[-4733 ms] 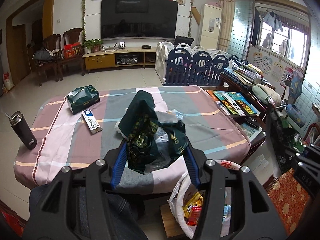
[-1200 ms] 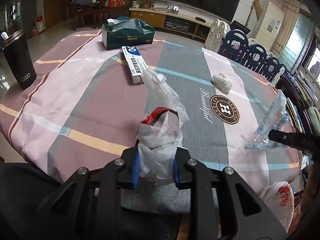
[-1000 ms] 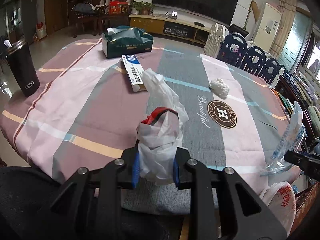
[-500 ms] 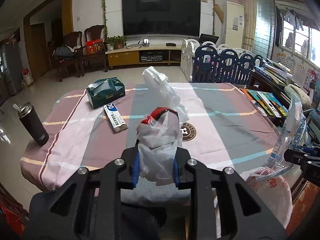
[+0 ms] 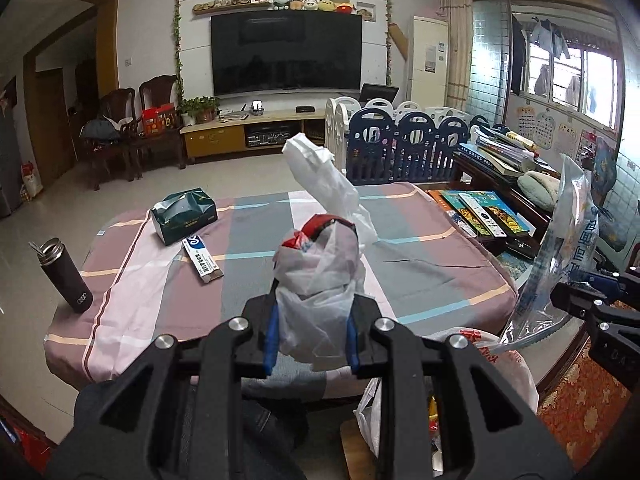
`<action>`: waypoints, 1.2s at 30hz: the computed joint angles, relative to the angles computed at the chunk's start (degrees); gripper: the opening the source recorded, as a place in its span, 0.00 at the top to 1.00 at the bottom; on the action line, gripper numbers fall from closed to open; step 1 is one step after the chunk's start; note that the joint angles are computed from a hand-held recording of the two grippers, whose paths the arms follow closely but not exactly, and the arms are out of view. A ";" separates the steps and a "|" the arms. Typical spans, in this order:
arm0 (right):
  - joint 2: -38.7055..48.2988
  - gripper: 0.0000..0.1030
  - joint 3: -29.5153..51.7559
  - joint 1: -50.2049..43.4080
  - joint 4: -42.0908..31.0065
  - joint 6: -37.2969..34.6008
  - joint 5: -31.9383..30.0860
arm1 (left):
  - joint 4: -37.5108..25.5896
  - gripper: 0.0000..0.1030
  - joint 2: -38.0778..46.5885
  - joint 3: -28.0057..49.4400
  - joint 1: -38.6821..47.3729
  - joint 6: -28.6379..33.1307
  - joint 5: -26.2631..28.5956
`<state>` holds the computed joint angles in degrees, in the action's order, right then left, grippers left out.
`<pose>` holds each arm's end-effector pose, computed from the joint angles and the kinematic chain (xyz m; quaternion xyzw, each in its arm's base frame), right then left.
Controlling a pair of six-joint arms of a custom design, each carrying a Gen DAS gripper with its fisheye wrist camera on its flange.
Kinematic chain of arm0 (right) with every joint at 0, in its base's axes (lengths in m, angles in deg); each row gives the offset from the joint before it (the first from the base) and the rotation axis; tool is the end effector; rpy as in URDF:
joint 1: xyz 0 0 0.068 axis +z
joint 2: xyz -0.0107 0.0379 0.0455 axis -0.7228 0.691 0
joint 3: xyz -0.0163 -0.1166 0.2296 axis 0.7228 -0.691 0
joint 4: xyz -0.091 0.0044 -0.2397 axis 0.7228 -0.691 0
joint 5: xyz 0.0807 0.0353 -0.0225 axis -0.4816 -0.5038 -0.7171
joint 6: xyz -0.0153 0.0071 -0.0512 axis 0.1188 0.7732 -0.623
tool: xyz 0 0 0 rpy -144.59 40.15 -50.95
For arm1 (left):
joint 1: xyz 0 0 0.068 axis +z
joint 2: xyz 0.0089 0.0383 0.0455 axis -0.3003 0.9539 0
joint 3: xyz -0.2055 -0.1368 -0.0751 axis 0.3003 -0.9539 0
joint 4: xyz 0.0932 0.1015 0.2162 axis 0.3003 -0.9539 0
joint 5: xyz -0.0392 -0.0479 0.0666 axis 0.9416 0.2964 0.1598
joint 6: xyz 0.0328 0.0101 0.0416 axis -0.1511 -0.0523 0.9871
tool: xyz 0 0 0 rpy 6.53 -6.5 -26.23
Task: Collect trash
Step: 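Carry the white plastic bag and clear packet over the wastebasket with both grippers, then open the right gripper to drop the clear packet into the wastebasket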
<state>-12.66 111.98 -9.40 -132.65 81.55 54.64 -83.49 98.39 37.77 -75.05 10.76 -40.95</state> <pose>0.1477 0.0900 0.3205 -0.0290 0.9209 -0.0397 0.3868 0.1797 -0.2398 0.2897 0.0572 0.8743 -0.0278 0.4812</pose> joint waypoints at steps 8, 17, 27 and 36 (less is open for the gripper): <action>-1.13 0.74 -0.54 -0.35 -1.93 1.62 -0.45 | -0.83 0.74 1.51 1.47 -1.57 0.14 0.72; -1.64 0.74 -2.49 -2.20 -1.10 1.57 -2.57 | -0.49 0.74 2.14 1.16 -1.15 0.39 1.80; -0.39 0.73 -4.92 -4.94 -0.75 -0.23 -4.24 | -0.69 0.74 2.31 1.27 -0.93 0.17 2.27; 0.46 0.70 -10.22 -10.28 -0.60 -2.22 -8.59 | -0.21 0.74 2.32 0.96 -0.96 0.89 2.30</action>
